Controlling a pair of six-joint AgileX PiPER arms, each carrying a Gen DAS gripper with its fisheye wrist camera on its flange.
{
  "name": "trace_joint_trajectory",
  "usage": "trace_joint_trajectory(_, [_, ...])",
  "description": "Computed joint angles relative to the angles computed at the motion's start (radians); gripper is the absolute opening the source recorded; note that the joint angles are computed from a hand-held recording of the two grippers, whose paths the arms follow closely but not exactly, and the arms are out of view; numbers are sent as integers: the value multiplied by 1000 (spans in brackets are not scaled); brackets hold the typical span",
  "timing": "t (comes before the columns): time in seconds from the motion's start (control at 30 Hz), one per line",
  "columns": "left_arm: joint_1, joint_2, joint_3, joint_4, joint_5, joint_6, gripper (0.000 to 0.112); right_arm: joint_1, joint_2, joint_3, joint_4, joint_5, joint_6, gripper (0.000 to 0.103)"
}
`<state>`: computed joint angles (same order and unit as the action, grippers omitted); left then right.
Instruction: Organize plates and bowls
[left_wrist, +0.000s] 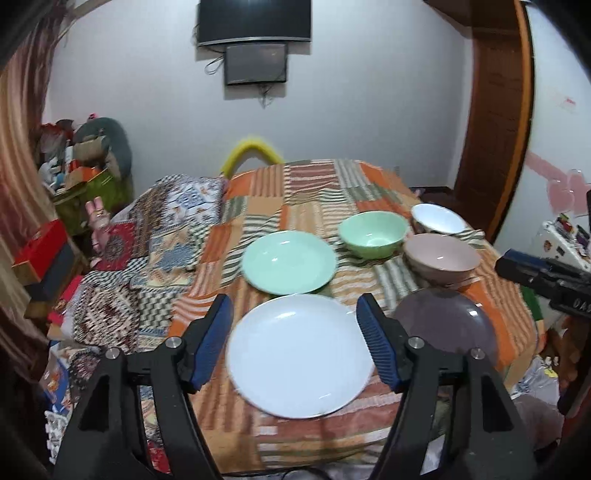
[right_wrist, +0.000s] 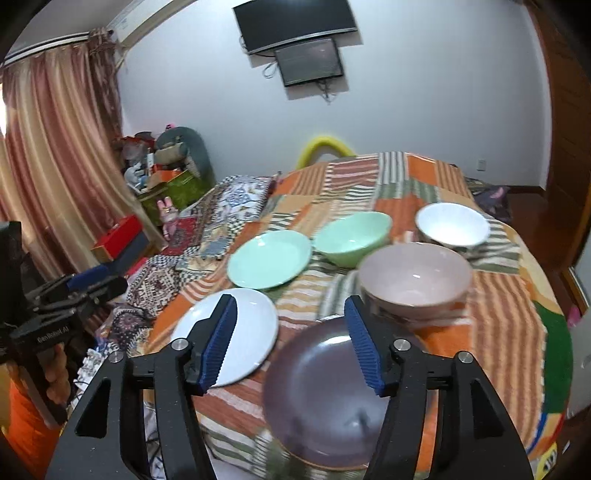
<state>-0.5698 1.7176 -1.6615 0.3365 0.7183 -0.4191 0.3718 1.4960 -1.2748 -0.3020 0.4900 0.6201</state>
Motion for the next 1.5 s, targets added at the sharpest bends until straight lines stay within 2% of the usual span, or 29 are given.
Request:
trace_joint_trajectory(0.1, [38, -12, 45, -16, -18, 13, 72, 20, 61, -56, 7, 3, -10, 65])
trace_joint_trajectory(0.33, [148, 17, 102, -138, -52, 91, 73, 41, 208, -201, 71, 63, -72, 65])
trace_joint_trajectory(0.6, [264, 159, 74, -320, -48, 212, 73, 43, 364, -351, 129, 162, -120, 65])
trace_joint_trajectory(0.93, [304, 279, 40, -456, -54, 335, 72, 37, 525, -528, 181, 300, -176, 65])
trace_joint_trajectory(1.07, [307, 308, 24, -503, -55, 377, 55, 28, 572, -578, 196, 348, -191, 65])
trace_joint_trajectory(1.13, [310, 313, 21, -528, -55, 400, 50, 16, 588, -598, 215, 362, -203, 64])
trace_joint_trajectory(1.3, [322, 337, 0, -588, -37, 454, 36, 10, 641, -668, 232, 420, -224, 49])
trace_joint_trajectory(1.37, [324, 346, -7, -602, -29, 466, 33, 12, 661, -690, 235, 443, -230, 43])
trace_joint_trajectory(1.47, [323, 350, 4, -610, -41, 477, 30, 7, 687, -721, 245, 468, -239, 26])
trace_joint_trajectory(1.5, [322, 348, 10, -614, -47, 482, 30, 5, 697, -734, 249, 480, -243, 24])
